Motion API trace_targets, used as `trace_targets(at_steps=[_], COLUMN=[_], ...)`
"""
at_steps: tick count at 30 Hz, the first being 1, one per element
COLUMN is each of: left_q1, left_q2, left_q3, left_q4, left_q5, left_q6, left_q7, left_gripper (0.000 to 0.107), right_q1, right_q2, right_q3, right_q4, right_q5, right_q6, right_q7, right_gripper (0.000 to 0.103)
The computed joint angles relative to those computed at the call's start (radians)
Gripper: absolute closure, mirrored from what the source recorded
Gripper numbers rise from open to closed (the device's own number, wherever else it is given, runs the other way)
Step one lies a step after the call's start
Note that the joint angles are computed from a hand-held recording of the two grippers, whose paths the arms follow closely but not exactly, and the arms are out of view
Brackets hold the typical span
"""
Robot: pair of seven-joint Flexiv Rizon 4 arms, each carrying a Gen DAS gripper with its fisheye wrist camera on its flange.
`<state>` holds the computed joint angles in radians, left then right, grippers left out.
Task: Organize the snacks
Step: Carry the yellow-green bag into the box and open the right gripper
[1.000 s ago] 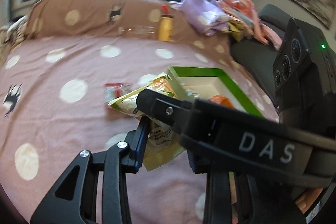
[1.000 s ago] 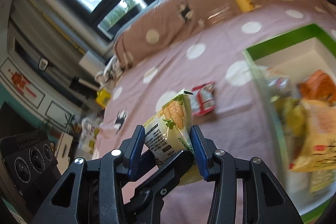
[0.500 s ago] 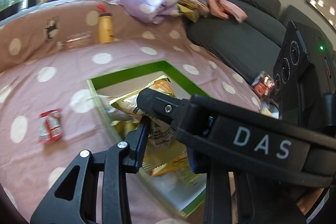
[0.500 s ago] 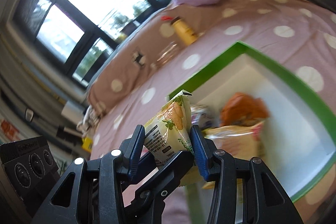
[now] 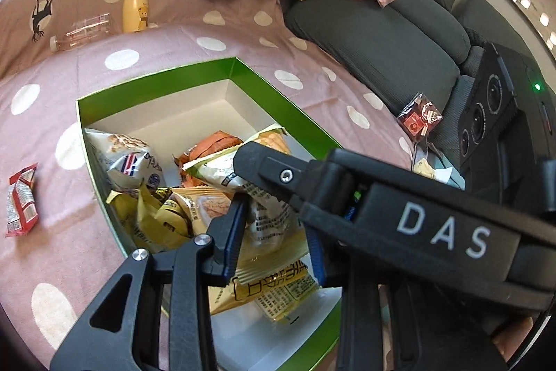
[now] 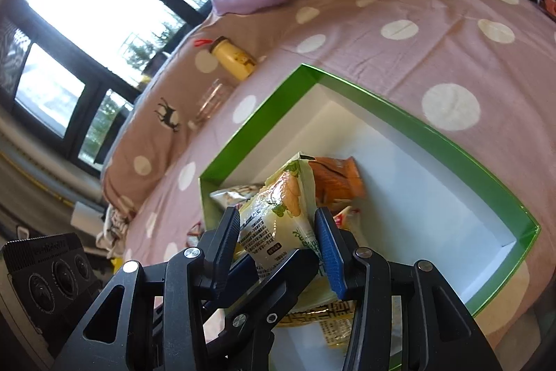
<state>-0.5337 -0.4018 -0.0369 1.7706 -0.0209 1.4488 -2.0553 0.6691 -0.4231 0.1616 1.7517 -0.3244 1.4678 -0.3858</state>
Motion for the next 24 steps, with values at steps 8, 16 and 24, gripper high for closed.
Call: trace_targets(at_steps=[8, 16, 24], left_q1=[-0.011, -0.021, -0.084], left_q2=[-0.029, -0.042, 0.008], left_q3=[0.012, 0.030, 0.114], left_q4=[-0.054, -0.076, -0.067], left_q5=[0.013, 0.056, 0.161], left_q6=[-0.078, -0.080, -0.122], left_q7=[-0.035, -0.079, -0.212], left_gripper=[0.073, 0.071, 0.050], right_q1=[0.007, -0.020, 0.035], right_q2=[0.004, -0.001, 0.034], right_q3=[-0.023, 0.001, -0.082], right_q4=[0.011, 0.011, 0.040], right_q5=[-0.011, 0.017, -0.072], right_q6=[-0.032, -0.039, -0.074], right_q7=[0.066, 0.098, 0.192], right_gripper=[0.054, 0.053, 0.047])
